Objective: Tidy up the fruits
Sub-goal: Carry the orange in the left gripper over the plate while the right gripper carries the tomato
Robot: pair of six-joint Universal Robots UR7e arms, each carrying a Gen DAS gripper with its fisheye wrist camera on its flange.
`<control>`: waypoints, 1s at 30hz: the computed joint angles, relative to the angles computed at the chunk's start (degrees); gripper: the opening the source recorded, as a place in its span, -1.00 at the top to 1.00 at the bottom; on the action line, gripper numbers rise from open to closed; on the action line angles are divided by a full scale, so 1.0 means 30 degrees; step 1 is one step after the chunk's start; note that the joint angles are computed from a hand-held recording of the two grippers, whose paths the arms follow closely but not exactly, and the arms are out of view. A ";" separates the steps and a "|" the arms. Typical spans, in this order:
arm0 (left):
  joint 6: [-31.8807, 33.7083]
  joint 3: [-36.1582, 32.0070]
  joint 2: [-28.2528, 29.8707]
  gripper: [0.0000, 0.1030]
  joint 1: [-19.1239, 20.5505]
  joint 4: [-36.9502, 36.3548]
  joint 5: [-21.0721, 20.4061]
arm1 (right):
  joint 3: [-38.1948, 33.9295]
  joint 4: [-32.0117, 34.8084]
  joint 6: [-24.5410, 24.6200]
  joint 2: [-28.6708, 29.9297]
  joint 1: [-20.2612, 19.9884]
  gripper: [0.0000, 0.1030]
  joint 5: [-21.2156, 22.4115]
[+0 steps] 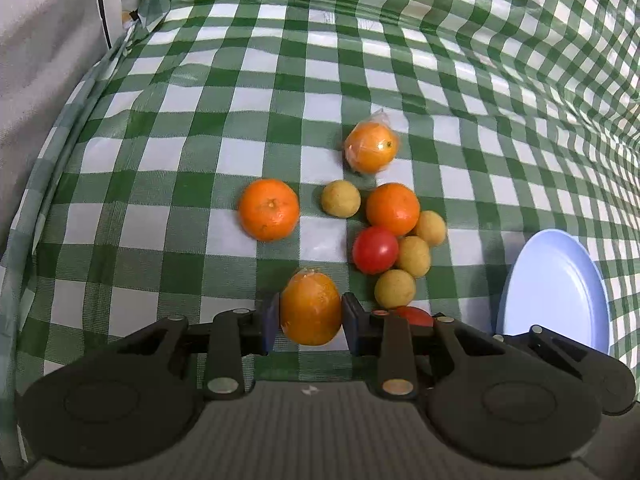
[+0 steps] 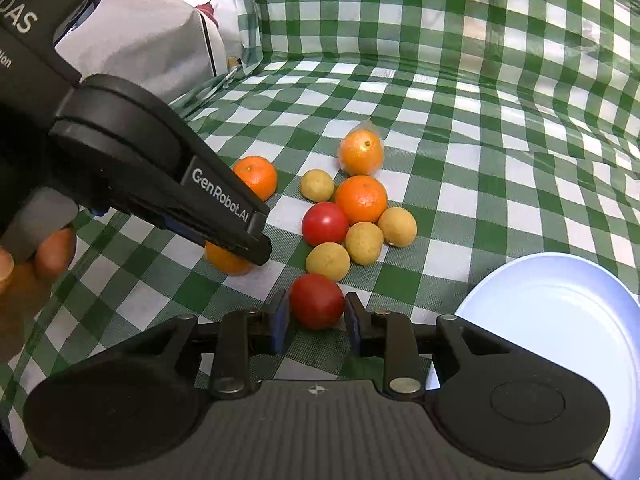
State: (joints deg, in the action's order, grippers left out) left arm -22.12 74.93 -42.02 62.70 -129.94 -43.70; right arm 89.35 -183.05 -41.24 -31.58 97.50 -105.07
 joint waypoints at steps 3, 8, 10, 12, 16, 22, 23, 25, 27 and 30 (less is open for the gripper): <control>0.0353 0.0143 0.0026 0.29 -0.0199 -0.0856 0.0298 | 0.0404 -0.0799 0.0284 -0.0404 0.0019 0.41 0.0361; 0.1373 0.0518 0.0114 0.29 -0.0612 -0.2646 0.0582 | 0.1449 -0.2530 0.0304 -0.1395 -0.0111 0.41 0.0698; 0.1849 0.0693 0.0157 0.29 -0.0782 -0.3383 0.0590 | 0.1805 -0.3298 0.0277 -0.1761 -0.0188 0.41 0.0381; 0.2504 0.0922 0.0239 0.29 -0.0969 -0.4267 0.0541 | 0.2079 -0.3885 0.0403 -0.2131 -0.0298 0.41 0.0022; 0.4260 0.1527 0.0448 0.29 -0.1377 -0.6652 -0.0566 | 0.2182 -0.4862 0.1027 -0.2625 -0.0606 0.41 -0.1304; 0.6934 0.1964 0.1116 0.29 -0.2123 -0.8421 -0.2667 | 0.1949 -0.5152 0.2817 -0.3125 -0.1096 0.41 -0.2983; 0.7117 0.1906 0.1287 0.29 -0.2176 -0.8449 -0.2972 | 0.1974 -0.5097 0.3065 -0.3244 -0.1163 0.41 -0.3093; 0.7195 0.1919 0.1533 0.29 -0.2263 -0.8466 -0.3333 | 0.2110 -0.5187 0.3222 -0.3483 -0.1326 0.41 -0.3267; 0.7223 0.1996 0.1720 0.29 -0.2369 -0.8478 -0.3377 | 0.2103 -0.5303 0.3152 -0.3529 -0.1418 0.41 -0.3346; 0.7267 0.1693 0.2198 0.29 -0.2422 -0.8320 -0.3216 | 0.2239 -0.5240 0.3231 -0.3614 -0.1621 0.41 -0.3491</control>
State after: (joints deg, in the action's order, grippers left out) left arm -0.32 80.00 -35.42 55.44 -154.90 -53.35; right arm 96.06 -198.77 -31.54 -42.42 92.64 -115.55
